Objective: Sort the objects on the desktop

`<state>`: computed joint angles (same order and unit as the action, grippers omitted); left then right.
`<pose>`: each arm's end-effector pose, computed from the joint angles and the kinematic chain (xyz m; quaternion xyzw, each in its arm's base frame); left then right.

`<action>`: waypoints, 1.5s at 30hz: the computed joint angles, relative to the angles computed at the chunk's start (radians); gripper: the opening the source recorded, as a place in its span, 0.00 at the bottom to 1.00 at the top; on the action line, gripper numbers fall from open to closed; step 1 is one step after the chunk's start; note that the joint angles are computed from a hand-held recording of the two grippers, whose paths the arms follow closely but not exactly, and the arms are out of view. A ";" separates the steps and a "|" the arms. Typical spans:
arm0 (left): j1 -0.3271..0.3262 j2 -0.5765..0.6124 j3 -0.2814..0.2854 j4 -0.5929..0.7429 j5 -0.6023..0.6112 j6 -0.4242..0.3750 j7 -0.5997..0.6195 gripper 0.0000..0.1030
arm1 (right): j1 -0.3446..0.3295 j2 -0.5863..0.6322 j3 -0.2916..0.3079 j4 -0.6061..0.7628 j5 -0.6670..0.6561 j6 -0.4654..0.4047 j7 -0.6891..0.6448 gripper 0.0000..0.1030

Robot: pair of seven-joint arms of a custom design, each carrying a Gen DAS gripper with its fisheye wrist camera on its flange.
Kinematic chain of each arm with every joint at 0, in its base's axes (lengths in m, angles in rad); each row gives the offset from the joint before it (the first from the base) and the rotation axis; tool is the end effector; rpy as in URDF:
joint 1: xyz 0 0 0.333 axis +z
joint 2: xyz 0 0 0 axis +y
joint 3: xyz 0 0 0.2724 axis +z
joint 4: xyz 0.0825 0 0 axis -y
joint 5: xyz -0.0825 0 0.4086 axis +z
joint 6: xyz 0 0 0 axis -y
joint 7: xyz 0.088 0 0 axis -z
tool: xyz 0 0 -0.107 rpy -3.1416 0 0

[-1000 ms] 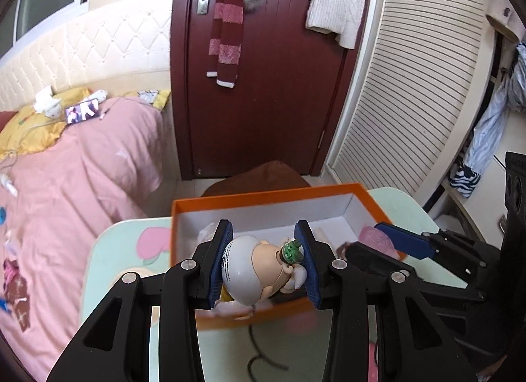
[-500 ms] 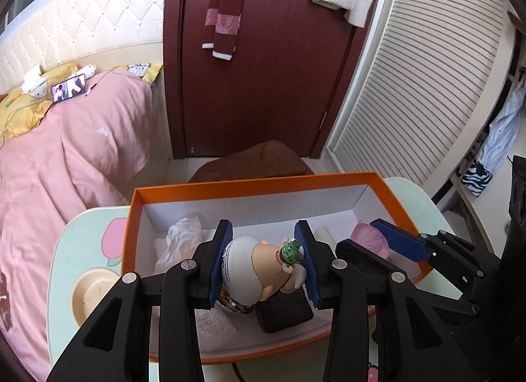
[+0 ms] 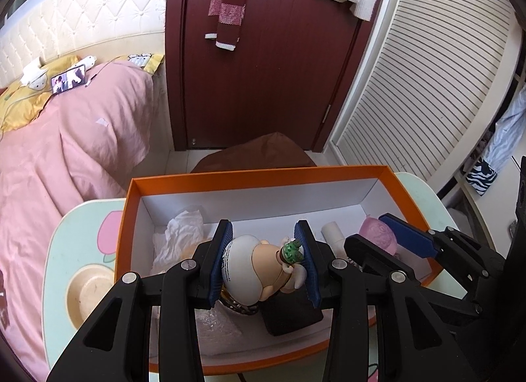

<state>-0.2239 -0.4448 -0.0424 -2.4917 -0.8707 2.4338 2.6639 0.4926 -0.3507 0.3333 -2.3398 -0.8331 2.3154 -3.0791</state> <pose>0.4631 -0.1284 0.4352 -0.3547 0.8597 -0.3645 0.0480 0.3556 0.3700 0.4508 -0.5381 0.7381 -0.2968 0.2785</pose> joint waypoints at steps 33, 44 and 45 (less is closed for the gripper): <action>0.096 -0.306 0.098 -0.231 0.082 -0.004 0.004 0.83 | 0.092 0.023 0.064 0.097 0.067 -0.234 0.018 0.84; 0.111 -0.299 0.067 -0.319 0.167 0.039 -0.084 0.83 | 0.167 0.062 0.040 0.112 0.213 -0.315 0.066 0.85; 0.113 -0.291 0.057 -0.325 0.183 0.048 -0.097 0.83 | 0.171 0.066 0.038 0.110 0.228 -0.316 0.066 0.85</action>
<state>-0.1113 -0.7361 0.0143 -2.8169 -0.6874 2.4817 2.5667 0.6632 -0.2844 0.3709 -2.2301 -0.6056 1.9991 -3.0127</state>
